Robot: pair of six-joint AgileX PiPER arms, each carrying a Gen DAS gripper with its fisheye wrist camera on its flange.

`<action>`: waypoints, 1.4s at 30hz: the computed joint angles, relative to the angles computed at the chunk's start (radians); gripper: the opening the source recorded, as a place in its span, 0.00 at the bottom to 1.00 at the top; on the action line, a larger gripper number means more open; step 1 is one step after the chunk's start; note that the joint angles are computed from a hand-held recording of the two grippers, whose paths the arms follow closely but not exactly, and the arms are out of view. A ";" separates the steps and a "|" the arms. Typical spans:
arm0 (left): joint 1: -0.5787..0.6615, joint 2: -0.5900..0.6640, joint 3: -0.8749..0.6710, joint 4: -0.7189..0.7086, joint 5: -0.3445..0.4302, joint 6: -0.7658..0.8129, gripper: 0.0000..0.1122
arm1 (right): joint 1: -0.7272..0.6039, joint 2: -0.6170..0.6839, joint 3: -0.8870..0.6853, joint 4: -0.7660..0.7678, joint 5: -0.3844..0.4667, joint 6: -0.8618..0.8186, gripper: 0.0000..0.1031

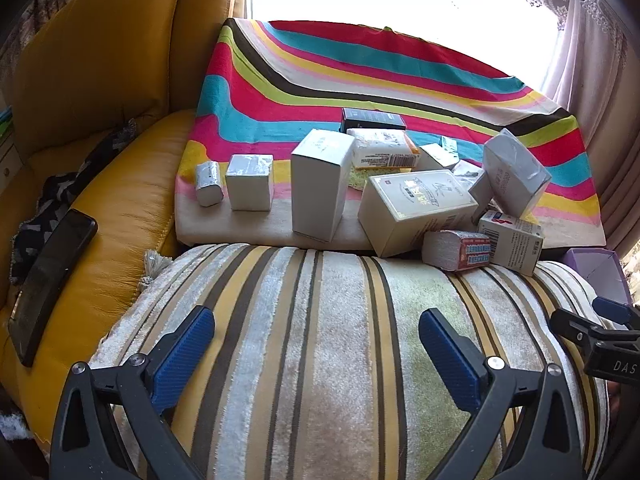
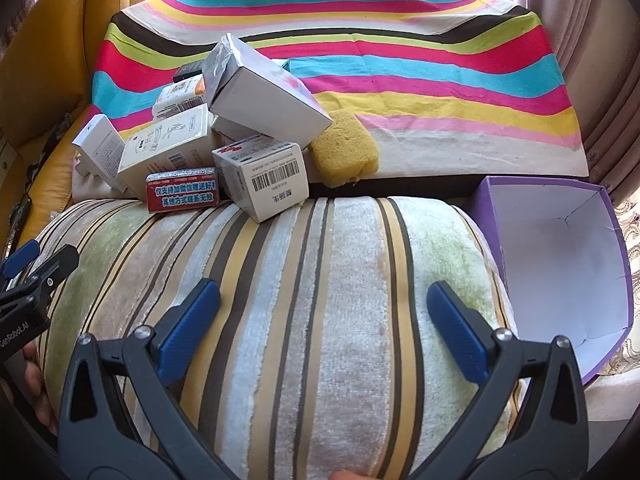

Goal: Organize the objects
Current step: 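Close the left gripper on a white box while the right gripper grasps a pink-tinted white box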

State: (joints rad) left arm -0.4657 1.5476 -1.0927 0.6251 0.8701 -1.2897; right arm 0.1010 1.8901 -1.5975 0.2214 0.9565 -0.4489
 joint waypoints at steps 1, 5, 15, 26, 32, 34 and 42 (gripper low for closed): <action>0.015 -0.009 0.005 -0.005 -0.006 0.007 0.92 | -0.001 0.016 -0.031 -0.002 0.035 -0.001 1.00; 0.087 -0.038 0.011 -0.021 -0.034 0.034 0.85 | -0.022 0.040 -0.078 0.049 0.073 -0.025 1.00; 0.201 0.053 -0.120 -0.131 -0.126 0.244 0.79 | -0.055 0.102 -0.216 0.207 0.090 -0.096 1.00; 0.273 0.191 -0.274 -0.230 -0.106 0.431 0.79 | 0.104 0.165 -0.334 0.042 -0.076 -0.149 1.00; 0.291 0.232 -0.324 -0.265 -0.088 0.496 0.66 | 0.161 0.231 -0.398 -0.070 -0.109 -0.119 0.97; 0.297 0.243 -0.334 -0.281 -0.086 0.516 0.58 | 0.169 0.245 -0.416 -0.082 -0.101 -0.115 0.89; 0.302 0.258 -0.346 -0.304 -0.088 0.552 0.37 | 0.171 0.296 -0.498 -0.086 -0.040 -0.106 0.46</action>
State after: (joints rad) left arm -0.1635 1.8052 -1.4387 0.3207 0.7818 -0.7382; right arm 0.2716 2.1862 -2.0951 0.1358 0.9170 -0.5554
